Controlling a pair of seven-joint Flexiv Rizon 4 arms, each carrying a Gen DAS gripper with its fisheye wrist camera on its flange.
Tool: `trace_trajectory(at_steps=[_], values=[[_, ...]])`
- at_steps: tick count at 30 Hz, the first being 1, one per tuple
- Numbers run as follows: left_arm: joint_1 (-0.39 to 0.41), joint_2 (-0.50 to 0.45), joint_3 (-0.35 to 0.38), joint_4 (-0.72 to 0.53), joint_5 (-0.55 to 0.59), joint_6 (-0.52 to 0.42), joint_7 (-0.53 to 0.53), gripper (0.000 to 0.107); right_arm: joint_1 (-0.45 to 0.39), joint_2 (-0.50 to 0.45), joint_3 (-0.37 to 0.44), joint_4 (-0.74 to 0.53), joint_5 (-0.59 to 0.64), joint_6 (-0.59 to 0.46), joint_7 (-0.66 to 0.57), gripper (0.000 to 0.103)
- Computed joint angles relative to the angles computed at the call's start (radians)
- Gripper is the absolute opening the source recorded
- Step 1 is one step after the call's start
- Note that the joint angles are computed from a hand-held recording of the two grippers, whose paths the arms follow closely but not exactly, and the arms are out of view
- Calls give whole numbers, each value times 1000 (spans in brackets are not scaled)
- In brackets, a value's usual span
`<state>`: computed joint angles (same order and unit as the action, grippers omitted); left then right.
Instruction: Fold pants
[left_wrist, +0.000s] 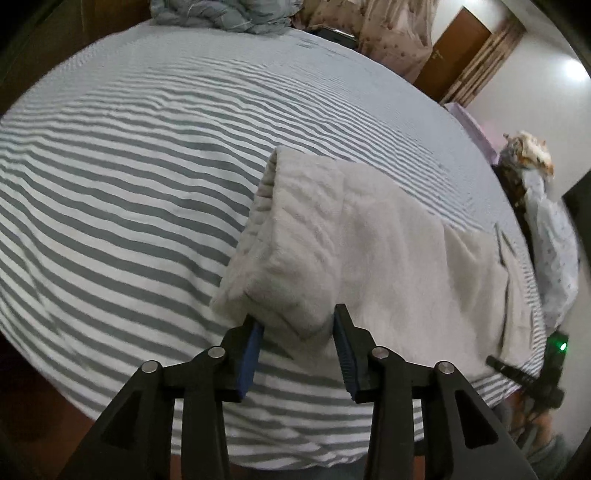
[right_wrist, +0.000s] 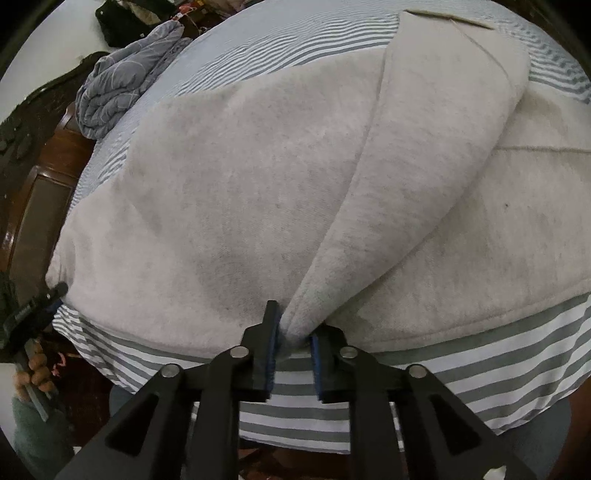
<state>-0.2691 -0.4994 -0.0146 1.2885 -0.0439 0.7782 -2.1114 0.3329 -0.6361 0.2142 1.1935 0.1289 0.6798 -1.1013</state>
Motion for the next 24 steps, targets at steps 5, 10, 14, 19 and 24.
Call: trace_trajectory(at_steps=[5, 10, 14, 19, 24], values=[[-21, 23, 23, 7, 43, -56, -53, 44, -20, 32, 2, 31, 19, 20, -3, 42], [-12, 78, -31, 122, -30, 96, -66, 44, -58, 85, 4, 76, 51, 47, -19, 43], [-16, 57, -115, 122, -146, 171, 28, 44, -83, 110, -12, 83, 51, 52, -15, 43], [-47, -86, -235, -11, -341, 205, 143, 44, -101, 104, -26, 36, 34, 45, -30, 43], [-127, -288, -275, -279, -436, 138, 140, 44, -111, 74, -39, -62, -6, -21, -85, 43]])
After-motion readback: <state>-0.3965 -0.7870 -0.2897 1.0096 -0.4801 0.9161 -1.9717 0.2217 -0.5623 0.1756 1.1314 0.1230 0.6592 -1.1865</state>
